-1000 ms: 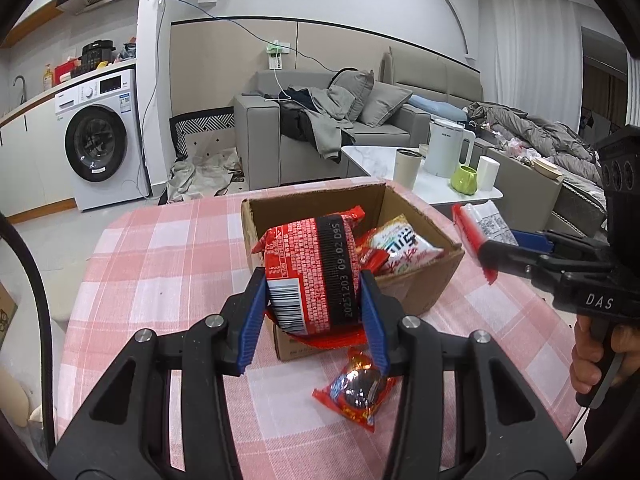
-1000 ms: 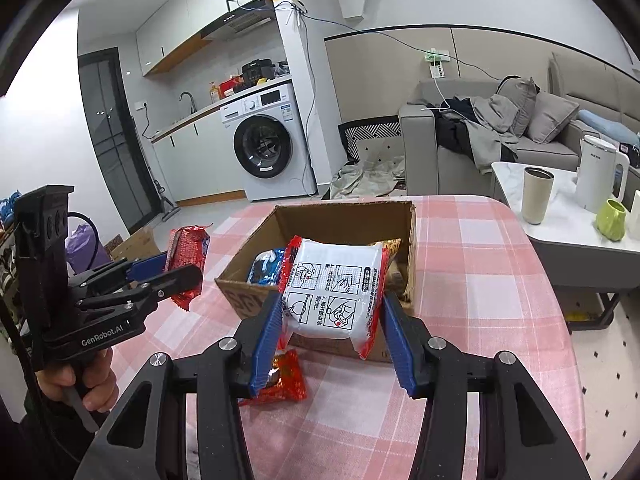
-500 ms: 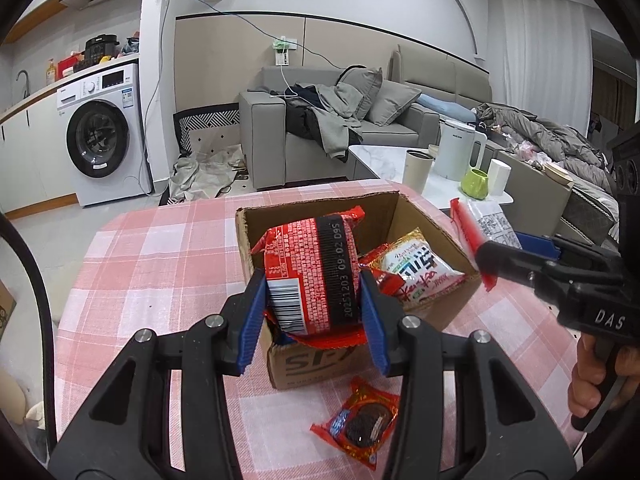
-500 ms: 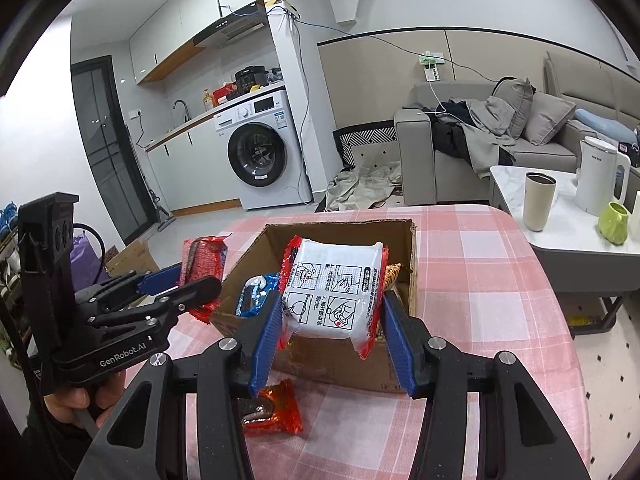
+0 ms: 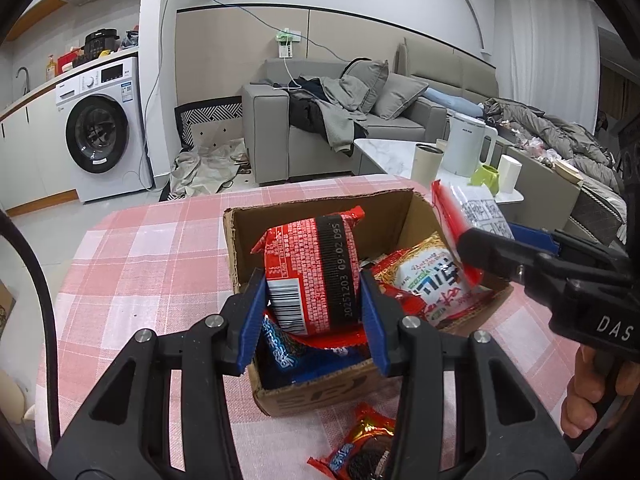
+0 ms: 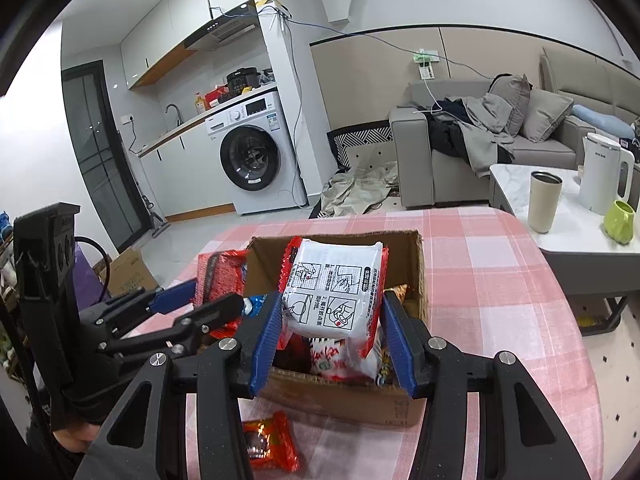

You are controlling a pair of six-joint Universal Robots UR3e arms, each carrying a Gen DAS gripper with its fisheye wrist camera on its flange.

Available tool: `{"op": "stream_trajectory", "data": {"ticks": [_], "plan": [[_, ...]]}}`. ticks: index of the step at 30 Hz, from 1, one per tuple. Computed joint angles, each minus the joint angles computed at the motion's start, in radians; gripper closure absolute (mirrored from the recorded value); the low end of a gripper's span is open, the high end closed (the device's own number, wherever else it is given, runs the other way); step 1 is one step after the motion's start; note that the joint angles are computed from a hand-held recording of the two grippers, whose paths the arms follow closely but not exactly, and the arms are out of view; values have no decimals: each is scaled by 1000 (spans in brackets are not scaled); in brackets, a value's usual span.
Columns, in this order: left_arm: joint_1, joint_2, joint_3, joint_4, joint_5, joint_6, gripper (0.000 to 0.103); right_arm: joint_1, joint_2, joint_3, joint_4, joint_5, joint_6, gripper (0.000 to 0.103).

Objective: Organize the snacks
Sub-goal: 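Open both grippers to drop the cookie roll and noodle pack into the box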

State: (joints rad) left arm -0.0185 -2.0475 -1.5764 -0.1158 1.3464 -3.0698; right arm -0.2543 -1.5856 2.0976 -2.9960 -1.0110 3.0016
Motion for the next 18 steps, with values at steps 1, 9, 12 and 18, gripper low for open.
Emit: {"op": "stream_trajectory", "data": {"ticks": [1, 9, 12, 18], "plan": [[-4, -15, 16, 0, 9, 2, 61, 7, 13, -13, 1, -7, 6, 53], [-35, -109, 109, 5, 67, 21, 61, 34, 114, -87, -6, -48, 33, 53], [-34, -133, 135, -9, 59, 24, 61, 36, 134, -102, 6, -50, 34, 53], [-55, -140, 141, -3, 90, 38, 59, 23, 135, -107, 29, -20, 0, 49]]}}
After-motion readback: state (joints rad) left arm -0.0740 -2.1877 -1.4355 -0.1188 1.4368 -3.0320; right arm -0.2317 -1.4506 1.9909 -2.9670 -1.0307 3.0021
